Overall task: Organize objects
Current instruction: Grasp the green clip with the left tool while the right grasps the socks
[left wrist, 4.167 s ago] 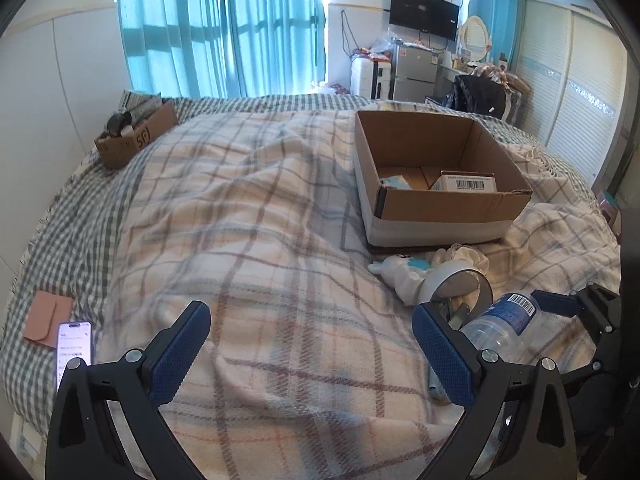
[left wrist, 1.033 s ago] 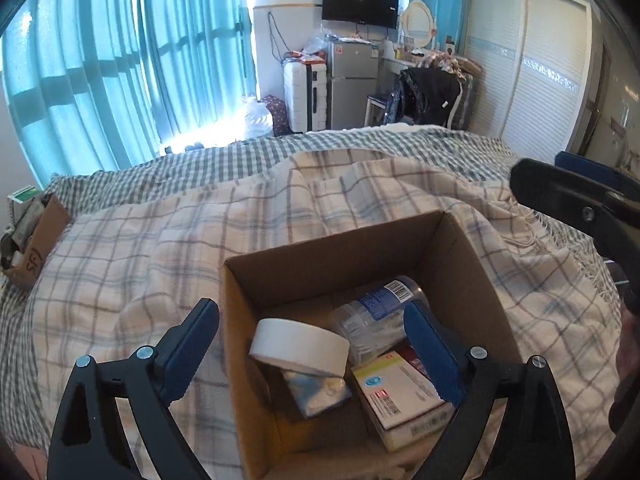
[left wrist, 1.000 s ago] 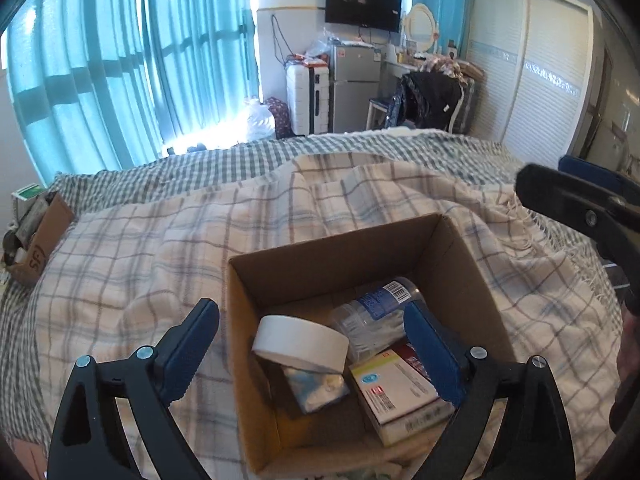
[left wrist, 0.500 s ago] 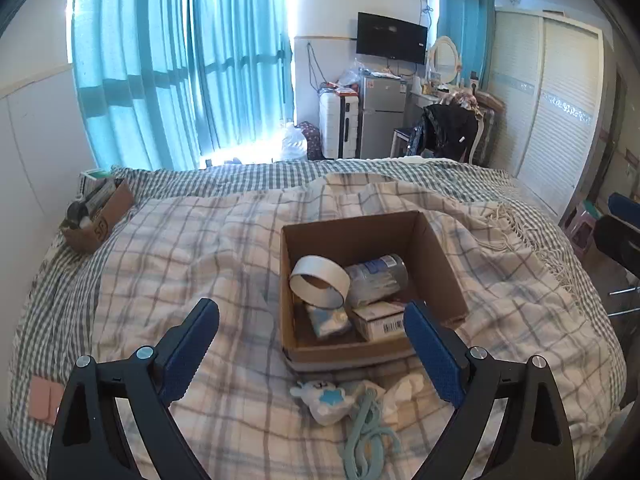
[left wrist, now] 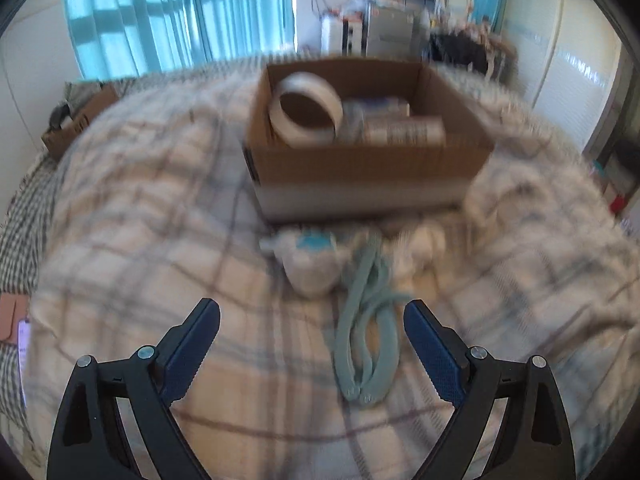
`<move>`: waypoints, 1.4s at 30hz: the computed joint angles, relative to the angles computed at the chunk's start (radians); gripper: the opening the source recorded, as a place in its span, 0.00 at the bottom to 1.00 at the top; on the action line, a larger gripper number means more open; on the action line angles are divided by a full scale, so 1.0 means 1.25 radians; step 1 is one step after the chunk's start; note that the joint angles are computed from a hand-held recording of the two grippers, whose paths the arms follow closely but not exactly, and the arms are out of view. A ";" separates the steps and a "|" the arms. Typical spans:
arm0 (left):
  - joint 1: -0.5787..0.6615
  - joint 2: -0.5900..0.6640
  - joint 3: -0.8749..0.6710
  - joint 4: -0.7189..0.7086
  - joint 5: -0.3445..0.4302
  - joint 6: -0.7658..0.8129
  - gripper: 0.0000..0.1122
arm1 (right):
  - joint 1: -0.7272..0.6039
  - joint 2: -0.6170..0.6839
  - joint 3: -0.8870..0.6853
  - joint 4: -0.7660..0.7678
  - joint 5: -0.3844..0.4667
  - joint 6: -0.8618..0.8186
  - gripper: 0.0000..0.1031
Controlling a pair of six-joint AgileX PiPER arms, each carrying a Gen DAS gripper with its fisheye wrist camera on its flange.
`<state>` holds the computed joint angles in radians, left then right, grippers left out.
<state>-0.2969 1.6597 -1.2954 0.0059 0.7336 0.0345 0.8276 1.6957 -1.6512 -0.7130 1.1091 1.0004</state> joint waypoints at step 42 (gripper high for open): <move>0.191 0.026 -0.081 -0.307 0.113 0.273 0.08 | -0.054 0.333 -0.253 0.269 -0.014 -0.273 0.09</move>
<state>-0.0579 1.6922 -1.3967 -0.3775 0.8745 0.3758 0.7603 2.1119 -1.9671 -0.3769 1.0914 0.6595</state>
